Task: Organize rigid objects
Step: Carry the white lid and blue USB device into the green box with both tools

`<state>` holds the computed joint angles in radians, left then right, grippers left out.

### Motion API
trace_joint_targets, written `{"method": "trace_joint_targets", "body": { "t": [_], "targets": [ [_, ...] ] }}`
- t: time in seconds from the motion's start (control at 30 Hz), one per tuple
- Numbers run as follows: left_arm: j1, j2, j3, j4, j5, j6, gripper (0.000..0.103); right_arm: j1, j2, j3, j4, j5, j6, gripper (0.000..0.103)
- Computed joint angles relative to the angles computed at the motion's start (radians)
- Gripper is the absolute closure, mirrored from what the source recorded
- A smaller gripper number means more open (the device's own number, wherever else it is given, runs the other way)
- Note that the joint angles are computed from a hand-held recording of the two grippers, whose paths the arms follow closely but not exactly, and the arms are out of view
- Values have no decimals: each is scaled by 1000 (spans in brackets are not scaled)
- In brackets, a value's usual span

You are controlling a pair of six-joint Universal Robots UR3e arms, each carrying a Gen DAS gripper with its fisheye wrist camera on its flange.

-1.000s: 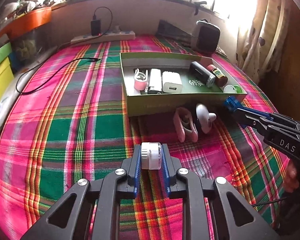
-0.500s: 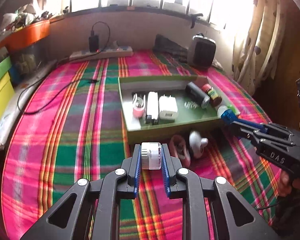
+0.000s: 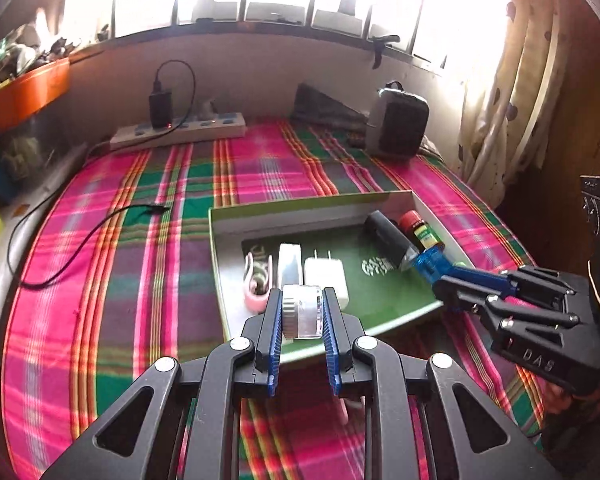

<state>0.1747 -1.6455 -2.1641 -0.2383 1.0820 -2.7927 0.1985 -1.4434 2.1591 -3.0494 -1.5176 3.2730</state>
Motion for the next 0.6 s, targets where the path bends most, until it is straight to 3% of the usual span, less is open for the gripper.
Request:
{"method": "trace_joint_targets", "body": {
  "t": [0.6],
  "targets": [
    [-103, -258, 252, -29, 90, -45, 85, -47, 178, -169, 89, 84, -58, 80]
  ]
}}
